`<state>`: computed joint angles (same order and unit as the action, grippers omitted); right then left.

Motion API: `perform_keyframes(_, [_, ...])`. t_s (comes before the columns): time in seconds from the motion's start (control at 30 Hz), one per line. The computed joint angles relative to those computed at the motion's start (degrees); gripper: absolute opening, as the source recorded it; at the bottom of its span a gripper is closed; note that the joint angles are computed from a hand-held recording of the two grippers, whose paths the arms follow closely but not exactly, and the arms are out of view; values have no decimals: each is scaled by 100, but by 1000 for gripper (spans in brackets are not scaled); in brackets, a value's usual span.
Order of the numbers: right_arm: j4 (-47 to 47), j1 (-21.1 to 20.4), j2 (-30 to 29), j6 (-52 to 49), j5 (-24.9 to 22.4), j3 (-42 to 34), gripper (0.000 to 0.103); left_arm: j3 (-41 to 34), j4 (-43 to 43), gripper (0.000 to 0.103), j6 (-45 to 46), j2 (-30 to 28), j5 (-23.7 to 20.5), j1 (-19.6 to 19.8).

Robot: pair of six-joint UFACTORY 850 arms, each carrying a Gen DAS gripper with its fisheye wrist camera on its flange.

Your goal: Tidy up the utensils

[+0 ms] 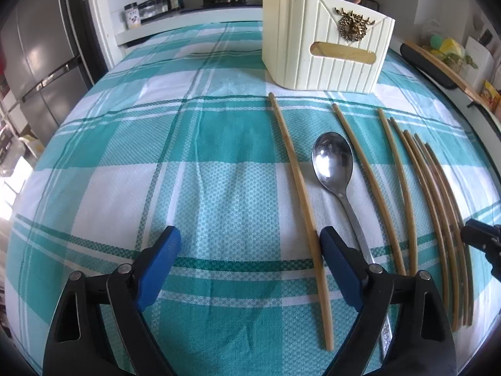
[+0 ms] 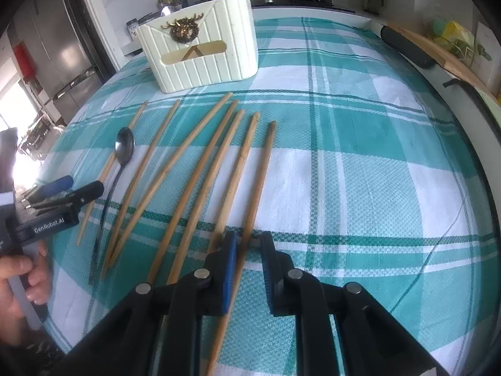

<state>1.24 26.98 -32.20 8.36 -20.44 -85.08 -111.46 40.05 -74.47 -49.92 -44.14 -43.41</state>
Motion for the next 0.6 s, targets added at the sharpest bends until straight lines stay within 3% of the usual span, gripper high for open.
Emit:
perform_keyframes(0.13, [-554, 47, -57, 457, -130, -110, 14, -98, 10, 71, 80, -42, -39, -19])
perform_keyframes(0.2, [-861, 77, -115, 724, -137, -187, 14, -68, -69, 52, 187, -10, 100, -17])
perform_keyframes(0.27, [-1059, 93, -148, 883, -131, -226, 8, -127, -59, 39, 282, -37, 42, -43])
perform_keyframes(0.4, [-1275, 98, -127, 1160, -134, -193, 8, -70, 62, 13, 250, -4, -41, -82])
perform_keyframes(0.6, [-1674, 97, 16, 1674, -117, 16, 6, 187, 50, 5, 196, 158, 81, -96])
